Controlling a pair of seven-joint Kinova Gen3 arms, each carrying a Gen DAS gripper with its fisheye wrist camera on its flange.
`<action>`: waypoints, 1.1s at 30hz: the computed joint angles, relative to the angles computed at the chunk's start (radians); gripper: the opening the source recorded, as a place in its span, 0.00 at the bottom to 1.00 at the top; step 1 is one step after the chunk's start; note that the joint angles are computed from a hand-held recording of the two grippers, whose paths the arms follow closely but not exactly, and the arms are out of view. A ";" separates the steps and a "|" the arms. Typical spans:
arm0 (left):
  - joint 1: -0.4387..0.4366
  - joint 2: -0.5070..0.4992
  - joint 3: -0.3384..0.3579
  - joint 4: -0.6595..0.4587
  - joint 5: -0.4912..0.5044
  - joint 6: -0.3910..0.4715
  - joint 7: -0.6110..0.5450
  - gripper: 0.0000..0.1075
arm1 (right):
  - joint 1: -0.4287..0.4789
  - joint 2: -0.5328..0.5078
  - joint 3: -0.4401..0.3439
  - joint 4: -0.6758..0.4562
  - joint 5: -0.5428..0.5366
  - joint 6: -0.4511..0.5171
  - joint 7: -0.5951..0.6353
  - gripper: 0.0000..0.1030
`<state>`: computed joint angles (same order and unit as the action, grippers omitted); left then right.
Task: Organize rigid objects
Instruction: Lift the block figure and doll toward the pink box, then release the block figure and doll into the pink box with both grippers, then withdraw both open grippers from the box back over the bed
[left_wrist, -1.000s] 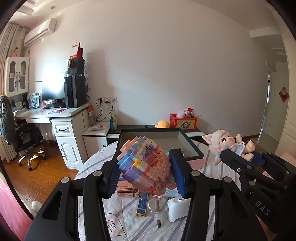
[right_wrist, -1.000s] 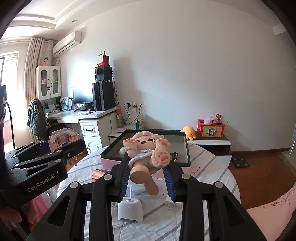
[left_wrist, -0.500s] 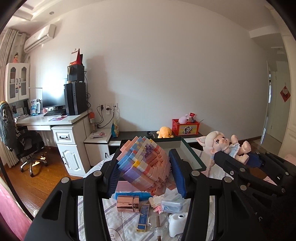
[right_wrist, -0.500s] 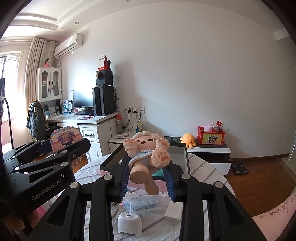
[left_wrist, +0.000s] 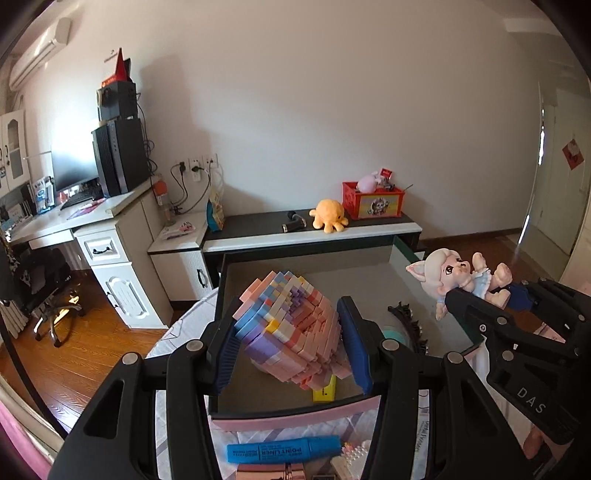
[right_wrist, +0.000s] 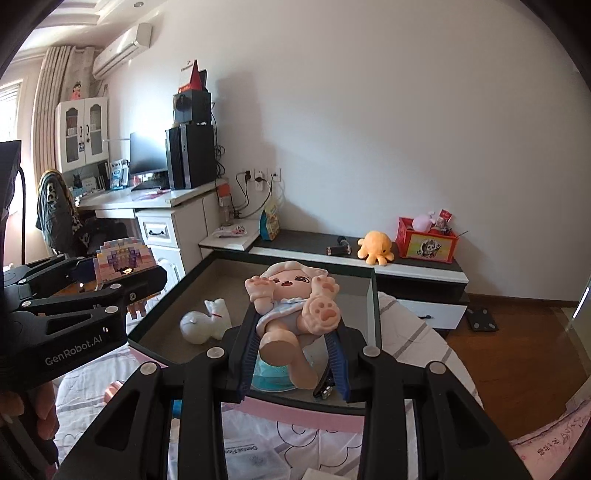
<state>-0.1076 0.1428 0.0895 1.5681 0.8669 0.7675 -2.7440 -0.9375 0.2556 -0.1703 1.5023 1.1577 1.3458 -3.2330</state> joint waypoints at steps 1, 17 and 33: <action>0.038 0.036 -0.016 -0.027 -0.041 -0.005 0.037 0.48 | 0.025 0.002 0.005 0.004 -0.021 -0.032 0.014 0.34; 0.217 0.098 -0.132 -0.052 -0.180 -0.103 0.142 0.78 | 0.103 0.037 0.076 0.020 -0.160 -0.165 0.072 0.54; -0.127 -0.347 -0.285 0.323 0.340 0.154 -0.343 0.96 | -0.315 0.072 -0.010 -0.144 0.090 0.366 -0.113 0.86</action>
<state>-0.2350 -0.2045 -0.1950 1.8909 1.2065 0.9212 -3.0865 -1.2521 0.3280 -0.1807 1.3585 1.2474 1.7121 -3.3463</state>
